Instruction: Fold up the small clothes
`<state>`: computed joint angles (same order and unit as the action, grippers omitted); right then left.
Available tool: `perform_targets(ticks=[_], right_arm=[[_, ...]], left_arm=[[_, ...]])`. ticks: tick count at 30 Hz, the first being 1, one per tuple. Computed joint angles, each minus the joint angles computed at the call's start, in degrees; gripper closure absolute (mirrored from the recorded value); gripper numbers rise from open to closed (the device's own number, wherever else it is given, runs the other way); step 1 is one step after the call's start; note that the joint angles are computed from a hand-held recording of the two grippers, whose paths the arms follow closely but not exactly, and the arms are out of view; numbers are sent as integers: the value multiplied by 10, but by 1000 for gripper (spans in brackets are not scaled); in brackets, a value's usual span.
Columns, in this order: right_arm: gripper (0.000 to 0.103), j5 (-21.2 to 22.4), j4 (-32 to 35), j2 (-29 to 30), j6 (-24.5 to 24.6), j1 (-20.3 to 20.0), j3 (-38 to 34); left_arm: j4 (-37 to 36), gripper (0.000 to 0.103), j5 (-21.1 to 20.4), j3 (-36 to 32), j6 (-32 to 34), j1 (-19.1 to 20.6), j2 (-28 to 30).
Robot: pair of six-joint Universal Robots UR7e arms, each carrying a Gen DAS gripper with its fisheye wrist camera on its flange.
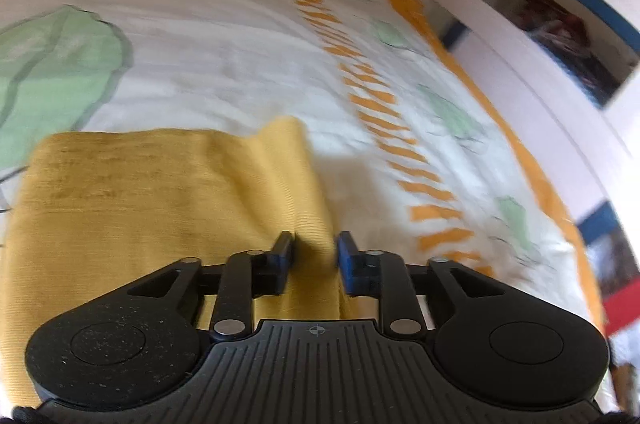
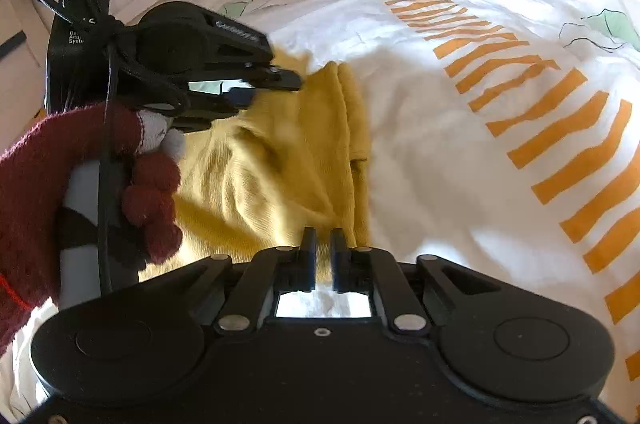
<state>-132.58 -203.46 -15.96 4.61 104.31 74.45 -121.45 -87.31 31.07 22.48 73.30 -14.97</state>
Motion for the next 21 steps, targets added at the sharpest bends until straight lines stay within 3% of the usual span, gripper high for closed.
perform_targets(ticks=[2, 6, 9, 14, 21], right_arm=[[81, -8, -15, 1, -3, 7, 5], [76, -17, -44, 2, -17, 9, 11], [47, 3, -51, -3, -28, 1, 9], [47, 48, -42, -8, -54, -7, 13], [47, 57, -1, 6, -78, -15, -15]], left_arm=[[30, 64, -10, -10, 9, -5, 1], [-29, 60, -30, 56, 37, -7, -41], [-69, 55, -17, 97, 33, -3, -75], [-92, 52, 61, 156, 59, 11, -128], [-64, 52, 113, 180, 62, 52, -168]])
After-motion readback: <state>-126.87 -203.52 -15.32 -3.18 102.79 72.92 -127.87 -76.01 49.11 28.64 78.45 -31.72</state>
